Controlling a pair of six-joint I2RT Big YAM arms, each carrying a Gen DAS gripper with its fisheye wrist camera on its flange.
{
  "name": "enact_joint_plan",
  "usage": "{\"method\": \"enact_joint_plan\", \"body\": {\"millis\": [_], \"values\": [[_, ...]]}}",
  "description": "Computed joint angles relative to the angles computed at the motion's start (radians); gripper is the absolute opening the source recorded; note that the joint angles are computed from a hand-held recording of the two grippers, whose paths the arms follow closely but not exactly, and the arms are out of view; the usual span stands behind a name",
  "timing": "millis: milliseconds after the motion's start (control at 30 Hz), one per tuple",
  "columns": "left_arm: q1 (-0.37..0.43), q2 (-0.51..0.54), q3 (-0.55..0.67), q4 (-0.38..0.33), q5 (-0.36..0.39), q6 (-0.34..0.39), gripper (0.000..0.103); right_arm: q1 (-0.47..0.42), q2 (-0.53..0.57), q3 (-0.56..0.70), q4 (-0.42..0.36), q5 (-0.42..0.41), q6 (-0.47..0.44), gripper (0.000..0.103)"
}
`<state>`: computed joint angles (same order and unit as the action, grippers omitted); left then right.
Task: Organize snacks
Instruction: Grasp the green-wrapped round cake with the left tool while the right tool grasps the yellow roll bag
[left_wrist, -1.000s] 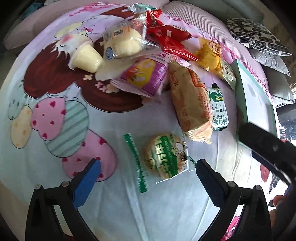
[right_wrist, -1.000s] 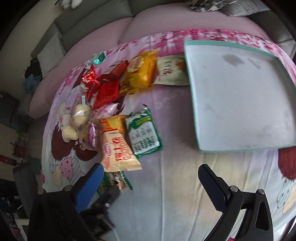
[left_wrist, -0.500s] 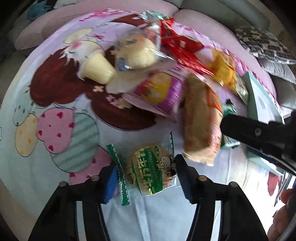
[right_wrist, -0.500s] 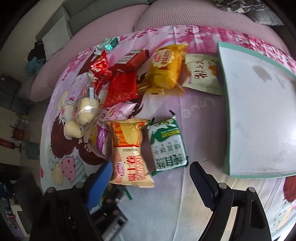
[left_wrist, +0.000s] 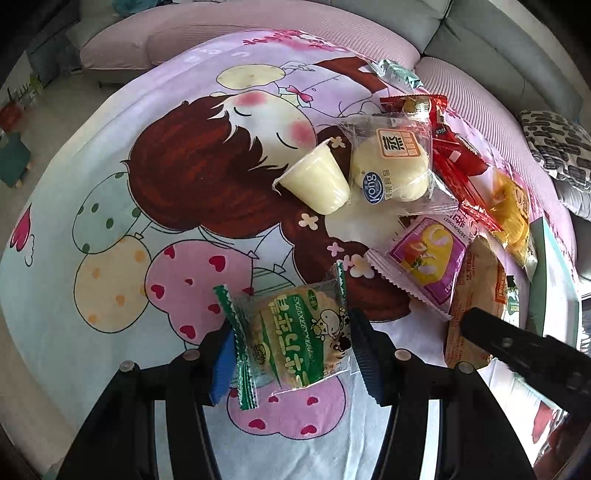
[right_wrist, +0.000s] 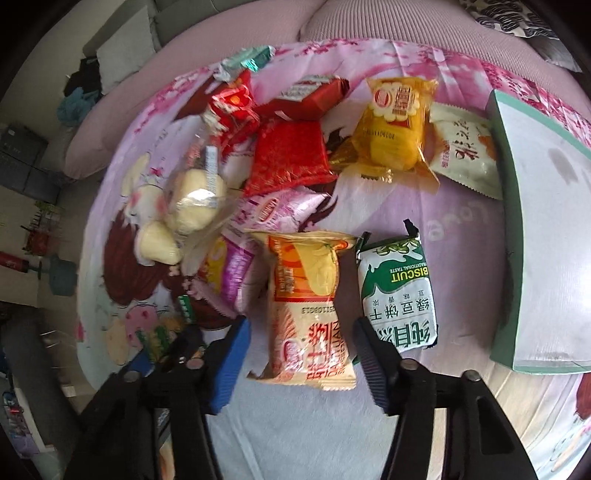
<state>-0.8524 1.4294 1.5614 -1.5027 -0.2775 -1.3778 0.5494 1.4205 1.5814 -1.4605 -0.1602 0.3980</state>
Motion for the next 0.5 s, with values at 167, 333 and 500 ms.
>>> {"method": "enact_joint_plan", "body": {"millis": [167, 333, 500], "values": [[0.023, -0.018, -0.024, 0.025, 0.016, 0.019, 0.059, 0.023, 0.023, -0.008, 0.020, 0.035, 0.003, 0.050], [0.045, -0.043, -0.060, 0.025, 0.009, 0.072, 0.059, 0.046, 0.019, -0.016, 0.056, 0.082, 0.011, 0.042], [0.028, -0.036, -0.031, 0.014, -0.005, 0.076, 0.055, 0.039, -0.058, -0.075, 0.126, 0.085, 0.021, 0.040]]}}
